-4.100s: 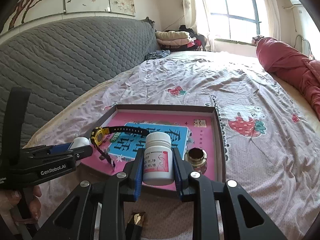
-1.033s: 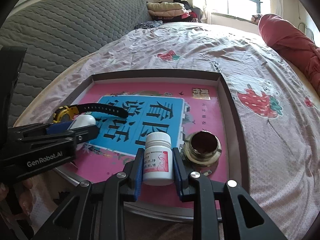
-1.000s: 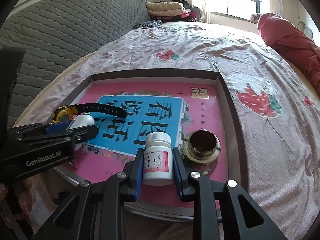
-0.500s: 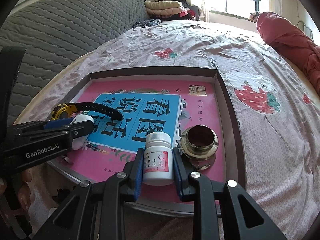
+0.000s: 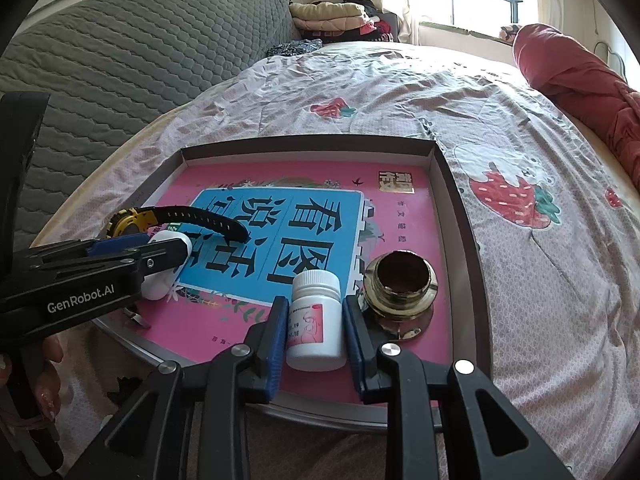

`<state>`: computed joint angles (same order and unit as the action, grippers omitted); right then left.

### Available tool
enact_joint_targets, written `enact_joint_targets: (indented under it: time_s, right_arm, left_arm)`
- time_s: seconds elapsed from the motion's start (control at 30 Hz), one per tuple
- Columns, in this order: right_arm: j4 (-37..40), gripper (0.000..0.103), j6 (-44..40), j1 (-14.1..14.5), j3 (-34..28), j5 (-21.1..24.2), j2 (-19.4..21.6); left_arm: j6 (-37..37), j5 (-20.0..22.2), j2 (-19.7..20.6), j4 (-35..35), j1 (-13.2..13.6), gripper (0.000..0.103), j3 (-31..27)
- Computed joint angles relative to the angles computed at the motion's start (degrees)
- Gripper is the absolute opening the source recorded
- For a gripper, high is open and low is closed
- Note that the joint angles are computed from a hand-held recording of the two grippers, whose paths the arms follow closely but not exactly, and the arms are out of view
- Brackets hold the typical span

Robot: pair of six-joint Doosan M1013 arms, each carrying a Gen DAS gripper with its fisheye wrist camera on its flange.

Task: Organize rigid objects
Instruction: 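Lower the earbud case and pill bottle onto the book and open both tools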

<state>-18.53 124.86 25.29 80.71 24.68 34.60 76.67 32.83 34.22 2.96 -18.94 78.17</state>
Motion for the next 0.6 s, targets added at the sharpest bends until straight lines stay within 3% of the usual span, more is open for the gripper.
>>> enact_joint_targets:
  time_s: [0.33, 0.6]
  right_arm:
    - [-3.03, 0.032, 2.89, 0.01, 0.83, -2.29, -0.87]
    - [-6.69, 0.037, 6.61, 0.07, 1.53, -4.24, -1.50]
  left_arm:
    - [-1.86, -1.98, -0.76, 3.47, -0.42, 0.047, 0.92]
    - [-0.76, -3.55, -1.42, 1.51, -0.11, 0.049, 1.57]
